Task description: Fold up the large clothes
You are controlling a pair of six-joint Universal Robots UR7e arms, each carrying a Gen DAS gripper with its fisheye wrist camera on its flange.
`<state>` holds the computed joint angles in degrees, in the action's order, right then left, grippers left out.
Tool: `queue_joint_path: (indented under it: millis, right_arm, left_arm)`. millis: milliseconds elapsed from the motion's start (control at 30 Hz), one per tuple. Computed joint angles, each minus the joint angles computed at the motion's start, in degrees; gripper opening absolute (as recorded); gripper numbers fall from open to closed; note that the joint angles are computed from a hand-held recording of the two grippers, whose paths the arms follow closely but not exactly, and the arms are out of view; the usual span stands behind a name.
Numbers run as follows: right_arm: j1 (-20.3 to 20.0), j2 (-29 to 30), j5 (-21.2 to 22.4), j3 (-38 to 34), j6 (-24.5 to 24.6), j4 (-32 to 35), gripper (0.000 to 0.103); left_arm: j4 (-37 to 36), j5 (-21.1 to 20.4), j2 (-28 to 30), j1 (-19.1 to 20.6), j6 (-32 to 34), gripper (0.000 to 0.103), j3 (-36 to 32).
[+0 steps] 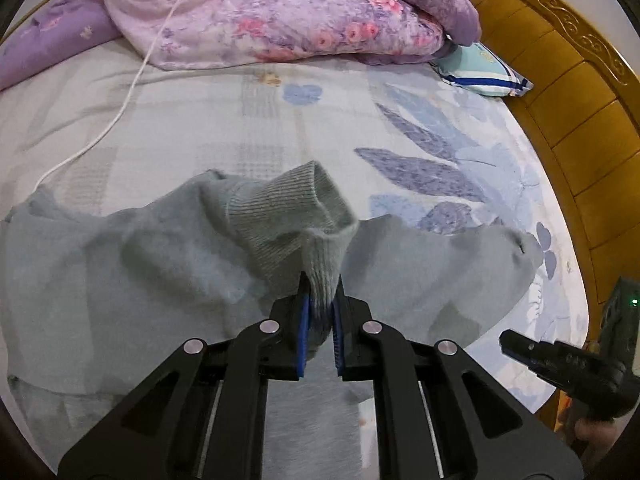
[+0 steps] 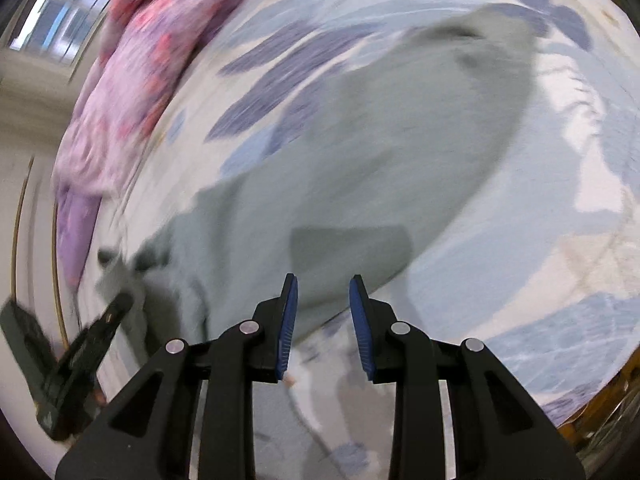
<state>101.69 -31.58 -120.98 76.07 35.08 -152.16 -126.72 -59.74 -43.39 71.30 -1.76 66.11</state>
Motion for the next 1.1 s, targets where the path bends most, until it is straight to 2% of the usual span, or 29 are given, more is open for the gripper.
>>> queue_joint_path:
  millis: [133, 167, 233, 300, 333, 400, 433, 467, 533, 667, 733, 800, 833, 867, 900, 933, 967, 1100]
  right_arm:
    - [-1.99, -1.93, -3.17, 2.76, 3.89, -4.98, 0.042]
    - [-2.71, -2.6, -3.56, 3.9, 4.89, -7.57, 0.048]
    - [-4.08, -3.38, -4.02, 5.26, 6.1, -11.48, 0.051]
    - [-5.09, -3.47, -4.1, 5.25, 7.1, -12.86, 0.051]
    - [-5.97, -3.59, -3.79, 5.57, 7.89, -14.39, 0.051]
    - [-7.21, -3.76, -3.31, 6.18, 10.04, -16.04, 0.051]
    - [-7.82, -3.99, -2.94, 6.71, 10.72, -16.95, 0.051]
    - [-8.4, -3.83, -2.53, 7.0, 11.63, -18.27, 0.051]
    - [-9.57, -4.11, -1.16, 8.15, 12.66, -20.96, 0.051]
    - [-10.76, -3.17, -0.85, 7.69, 14.22, -24.0, 0.051]
    - [-11.28, -2.79, 0.1, 7.99, 14.42, -26.88, 0.053]
    - [-11.81, -2.32, 1.12, 8.74, 14.93, -31.0, 0.053]
    - [-12.04, -2.06, 1.65, 8.98, 15.03, -32.84, 0.052]
    - [-12.06, -1.77, 1.9, 8.95, 14.75, -33.93, 0.041]
    - [-12.24, -1.69, 2.68, 8.9, 13.99, -34.39, 0.018]
    - [-12.4, -1.88, 3.34, 8.83, 13.57, -33.63, 0.01]
    - [-12.2, -1.82, 3.25, 8.29, 12.39, -32.79, 0.007]
    - [-9.62, -0.95, -0.66, 5.13, 5.73, -31.01, 0.006]
  left_arm:
    - [7.27, -0.28, 3.07, 0.94, -3.8, 0.01, -3.66]
    - [8.63, -0.28, 3.61, 1.17, -4.57, 0.01, -4.31]
    - [11.51, 0.4, 4.75, 1.47, -5.67, 0.01, -5.43]
    - [13.01, 1.65, 5.53, 1.42, -6.09, 0.017, -6.21]
    - [14.32, 1.53, 6.06, 1.51, -6.57, 0.023, -7.05]
    - [15.7, -0.09, 6.62, 1.8, -7.28, 0.042, -8.06]
    - [16.84, -1.7, 6.86, 1.96, -7.61, 0.058, -8.9]
    - [17.08, -2.71, 6.78, 1.98, -7.53, 0.064, -9.16]
    - [18.24, -4.84, 6.61, 1.97, -7.2, 0.069, -9.96]
    - [19.6, -12.67, 4.76, 2.99, -7.92, 0.07, -10.91]
    - [17.63, -13.92, 2.36, 3.55, -8.53, 0.073, -9.2]
    - [16.26, -12.25, 0.25, 4.02, -9.28, 0.074, -7.65]
    - [16.15, -9.87, -0.79, 4.33, -10.05, 0.074, -7.07]
    - [16.69, -6.93, -1.48, 4.6, -11.04, 0.074, -6.88]
    - [16.96, -4.78, -1.99, 4.83, -11.9, 0.074, -6.63]
    - [16.91, -2.08, -2.86, 5.5, -13.34, 0.074, -6.05]
    - [17.71, -0.29, -3.25, 6.1, -15.13, 0.074, -6.05]
    - [21.95, 4.3, -3.38, 8.33, -19.3, 0.074, -7.18]
